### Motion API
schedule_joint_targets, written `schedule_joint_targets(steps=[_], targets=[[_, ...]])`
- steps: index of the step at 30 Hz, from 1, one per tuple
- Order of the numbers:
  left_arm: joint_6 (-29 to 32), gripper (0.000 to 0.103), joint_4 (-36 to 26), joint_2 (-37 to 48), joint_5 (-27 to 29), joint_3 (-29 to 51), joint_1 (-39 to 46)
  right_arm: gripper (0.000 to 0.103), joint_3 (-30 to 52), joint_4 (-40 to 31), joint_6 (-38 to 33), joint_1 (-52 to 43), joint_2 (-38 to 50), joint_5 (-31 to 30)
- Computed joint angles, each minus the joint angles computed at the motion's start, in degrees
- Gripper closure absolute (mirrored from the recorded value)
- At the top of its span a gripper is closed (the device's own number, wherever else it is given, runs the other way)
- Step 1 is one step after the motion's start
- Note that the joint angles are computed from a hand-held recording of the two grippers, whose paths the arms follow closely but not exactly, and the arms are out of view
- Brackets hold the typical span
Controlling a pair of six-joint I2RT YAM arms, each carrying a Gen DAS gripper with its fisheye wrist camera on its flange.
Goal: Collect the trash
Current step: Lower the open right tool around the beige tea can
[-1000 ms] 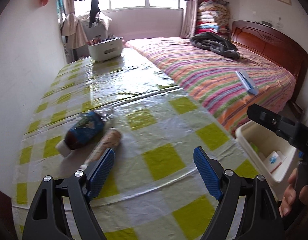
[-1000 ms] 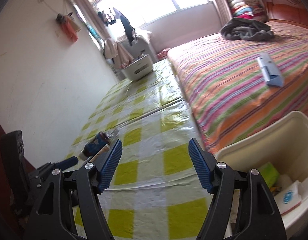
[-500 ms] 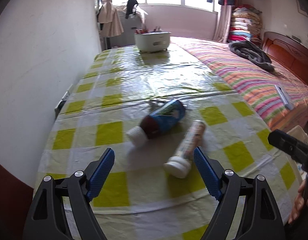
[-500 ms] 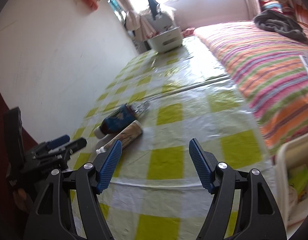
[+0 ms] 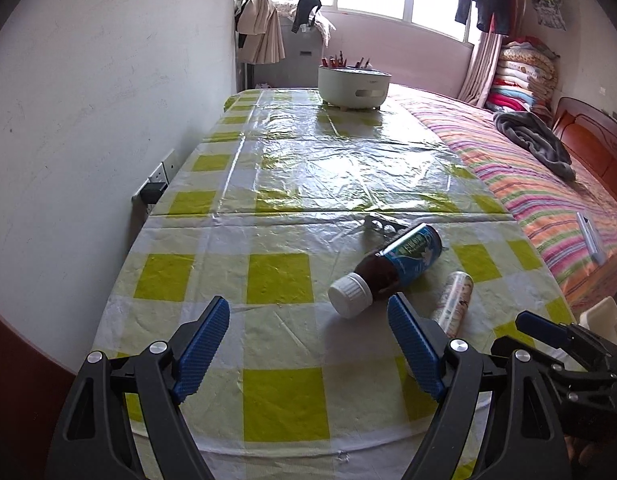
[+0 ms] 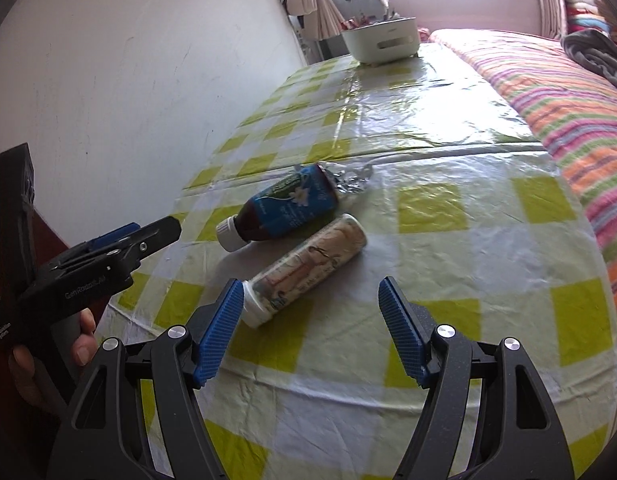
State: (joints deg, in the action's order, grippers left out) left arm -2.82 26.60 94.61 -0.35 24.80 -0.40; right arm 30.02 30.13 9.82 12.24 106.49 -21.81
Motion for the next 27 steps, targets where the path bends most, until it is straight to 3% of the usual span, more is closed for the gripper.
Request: schedule_joint_targets(steps=[27], targets=[[-1.8,0.024,-4.2,7.5,5.2,8.9,5.8,0.034,16.3,-12.0,-1.9,5.1,10.4,5.1]])
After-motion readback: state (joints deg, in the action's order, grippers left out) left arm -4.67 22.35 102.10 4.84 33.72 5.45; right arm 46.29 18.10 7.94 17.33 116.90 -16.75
